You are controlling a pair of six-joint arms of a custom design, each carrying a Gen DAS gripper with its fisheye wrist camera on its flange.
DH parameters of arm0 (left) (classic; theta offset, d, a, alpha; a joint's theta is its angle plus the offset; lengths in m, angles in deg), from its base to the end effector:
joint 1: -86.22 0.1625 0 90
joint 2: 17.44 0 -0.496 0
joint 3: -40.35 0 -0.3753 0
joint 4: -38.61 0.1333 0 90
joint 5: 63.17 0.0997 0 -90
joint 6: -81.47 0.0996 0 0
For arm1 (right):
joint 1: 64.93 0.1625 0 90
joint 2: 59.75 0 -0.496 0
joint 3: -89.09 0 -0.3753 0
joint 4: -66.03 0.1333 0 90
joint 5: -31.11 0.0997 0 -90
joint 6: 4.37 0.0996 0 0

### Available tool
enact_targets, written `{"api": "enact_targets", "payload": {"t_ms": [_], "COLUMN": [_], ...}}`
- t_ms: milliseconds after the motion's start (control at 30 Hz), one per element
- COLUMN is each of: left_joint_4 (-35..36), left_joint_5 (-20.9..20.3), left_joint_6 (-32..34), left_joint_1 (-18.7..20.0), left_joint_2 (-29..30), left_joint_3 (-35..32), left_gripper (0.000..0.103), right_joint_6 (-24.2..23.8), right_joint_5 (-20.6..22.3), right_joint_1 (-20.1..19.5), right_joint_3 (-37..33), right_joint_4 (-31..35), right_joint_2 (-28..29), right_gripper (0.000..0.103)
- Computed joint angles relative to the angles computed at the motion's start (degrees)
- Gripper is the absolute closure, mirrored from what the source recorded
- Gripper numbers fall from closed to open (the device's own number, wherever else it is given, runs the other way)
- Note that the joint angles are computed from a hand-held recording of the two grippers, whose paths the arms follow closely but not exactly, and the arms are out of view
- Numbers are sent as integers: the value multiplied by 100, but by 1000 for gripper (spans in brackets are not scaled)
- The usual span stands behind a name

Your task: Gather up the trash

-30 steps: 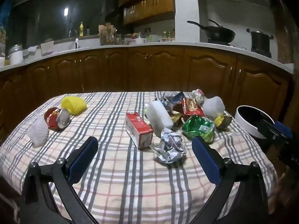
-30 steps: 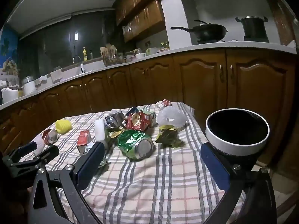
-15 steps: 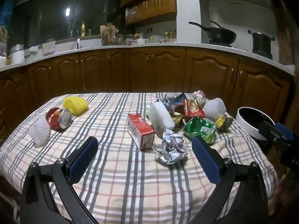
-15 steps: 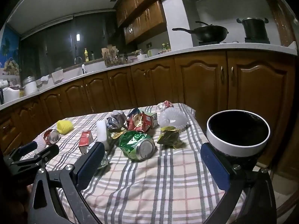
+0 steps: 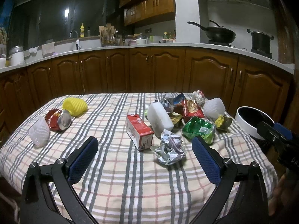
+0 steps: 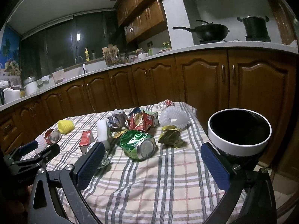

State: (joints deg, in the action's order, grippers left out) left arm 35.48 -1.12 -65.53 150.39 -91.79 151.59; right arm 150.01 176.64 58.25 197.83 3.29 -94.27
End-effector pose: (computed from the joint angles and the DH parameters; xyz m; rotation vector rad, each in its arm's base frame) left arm -0.0348 -0.4850 0.2830 0.8785 2.1920 -1.2121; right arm 0.3417 -0.4291 -0.0265 0.2086 -1.9464 1.5289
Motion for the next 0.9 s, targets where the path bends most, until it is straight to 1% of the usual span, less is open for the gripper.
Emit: {"api": "enact_targets", "payload": {"t_ms": [900], "left_joint_4": [15], "left_joint_5": [-59], "left_joint_6": [2], "left_joint_1": [-55], "left_joint_2": [25], "left_joint_3": [25], "left_gripper": [1], "right_joint_6": [134], "right_joint_5": [-14], "right_joint_1": [8], "right_joint_3": [-6], "right_joint_4": [89], "right_joint_2": [4], "right_gripper": [0]}}
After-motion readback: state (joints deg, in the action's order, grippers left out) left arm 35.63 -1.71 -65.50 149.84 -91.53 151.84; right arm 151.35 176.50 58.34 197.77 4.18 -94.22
